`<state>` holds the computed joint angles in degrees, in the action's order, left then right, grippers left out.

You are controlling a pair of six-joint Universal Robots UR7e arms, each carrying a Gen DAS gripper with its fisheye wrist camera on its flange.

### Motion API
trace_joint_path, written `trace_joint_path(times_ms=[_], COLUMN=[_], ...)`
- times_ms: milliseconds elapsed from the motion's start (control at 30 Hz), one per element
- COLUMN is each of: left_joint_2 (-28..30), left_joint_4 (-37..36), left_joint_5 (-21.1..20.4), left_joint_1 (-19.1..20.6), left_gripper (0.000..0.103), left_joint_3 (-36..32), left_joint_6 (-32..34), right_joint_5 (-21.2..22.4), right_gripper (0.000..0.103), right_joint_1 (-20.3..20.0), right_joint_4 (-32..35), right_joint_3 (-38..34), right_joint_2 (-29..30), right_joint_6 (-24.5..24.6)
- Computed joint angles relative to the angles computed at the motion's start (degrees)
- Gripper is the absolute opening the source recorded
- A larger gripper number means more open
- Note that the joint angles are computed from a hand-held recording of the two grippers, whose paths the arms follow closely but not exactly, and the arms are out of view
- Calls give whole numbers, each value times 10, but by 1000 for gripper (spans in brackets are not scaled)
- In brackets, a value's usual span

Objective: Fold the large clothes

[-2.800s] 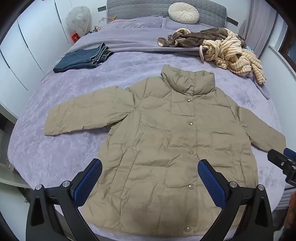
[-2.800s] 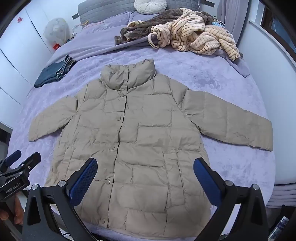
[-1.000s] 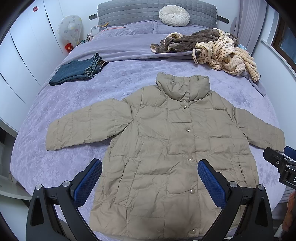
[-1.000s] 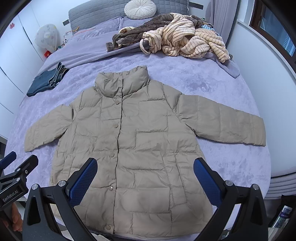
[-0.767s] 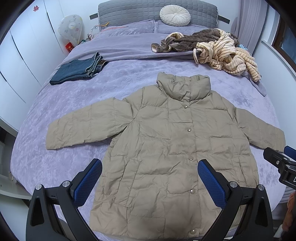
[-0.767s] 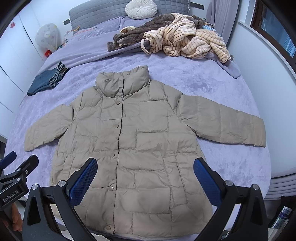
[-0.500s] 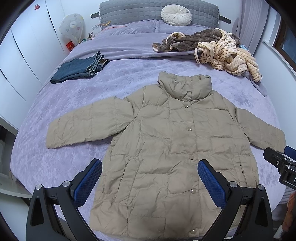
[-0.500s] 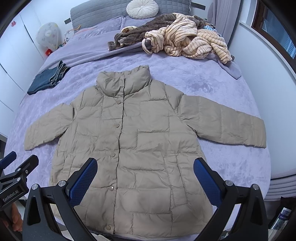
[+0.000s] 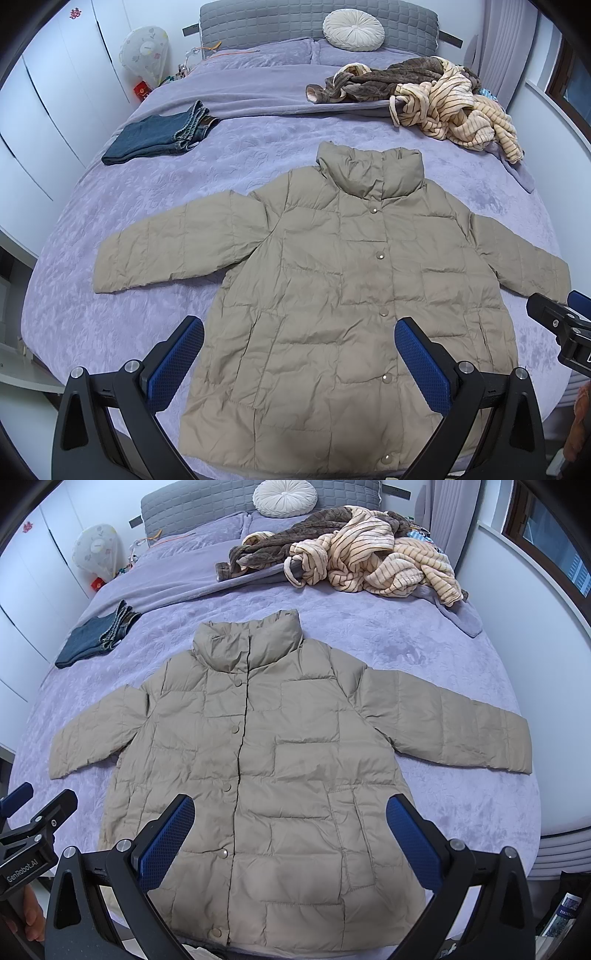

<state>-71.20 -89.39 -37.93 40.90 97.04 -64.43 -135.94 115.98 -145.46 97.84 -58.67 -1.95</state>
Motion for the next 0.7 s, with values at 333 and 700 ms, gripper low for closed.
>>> trace_joint_path(times_ms=[333,700], left_joint_2=[-10,-11], left_joint_4=[15,28], left_joint_5=[-2,-4], left_joint_1=[-5,-7], left_gripper=[103,103], left_joint_3=[10,7], left_joint_6=[-24,-37], right_joint_5=[-1,0], right_gripper=[103,103], right_joint_1=[1,2], right_joint_4=[1,4], right_joint_3=[1,2], right_joint_2=[0,-1], right_joint_6=[1,1])
